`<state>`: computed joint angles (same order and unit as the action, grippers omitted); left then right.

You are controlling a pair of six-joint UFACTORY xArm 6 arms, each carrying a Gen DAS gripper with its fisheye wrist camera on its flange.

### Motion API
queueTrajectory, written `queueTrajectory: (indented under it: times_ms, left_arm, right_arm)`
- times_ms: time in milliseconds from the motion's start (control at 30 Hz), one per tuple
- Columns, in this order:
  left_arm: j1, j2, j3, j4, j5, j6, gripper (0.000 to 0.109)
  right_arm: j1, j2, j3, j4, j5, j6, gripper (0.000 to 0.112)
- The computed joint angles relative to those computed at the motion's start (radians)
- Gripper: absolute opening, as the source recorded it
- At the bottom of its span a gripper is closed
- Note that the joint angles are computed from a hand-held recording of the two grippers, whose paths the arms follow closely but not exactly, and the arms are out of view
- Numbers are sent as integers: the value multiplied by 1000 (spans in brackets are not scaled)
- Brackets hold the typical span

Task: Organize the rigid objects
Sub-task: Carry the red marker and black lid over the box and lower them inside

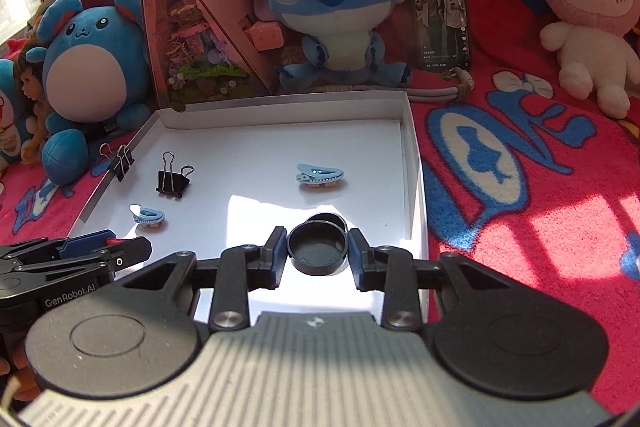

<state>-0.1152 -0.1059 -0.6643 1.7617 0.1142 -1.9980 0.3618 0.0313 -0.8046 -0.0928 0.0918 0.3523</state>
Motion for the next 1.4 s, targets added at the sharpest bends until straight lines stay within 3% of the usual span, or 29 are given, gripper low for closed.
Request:
queueTrajectory:
  times_ms: [133,333,633,1133,1400]
  left_arm:
    - [2,16,-11,-14,8,15,42]
    - [6,45,-30,-29,11,29,42]
    - [2,70,-55,0,29,5,42]
    - [-6,81,-65,25,48,-15,42]
    - [-7,83,-68,29,50,-17,42]
  right_arm:
    - [0,28,-47,58,41,-46,38]
    - [-10,66,-90,-21,75,13,38]
    - [0,98,-125,-15,107,-3,38]
    - [-3,131,-156,-165,123,95,38]
    - [-1,136,-161,-167,123,89,38]
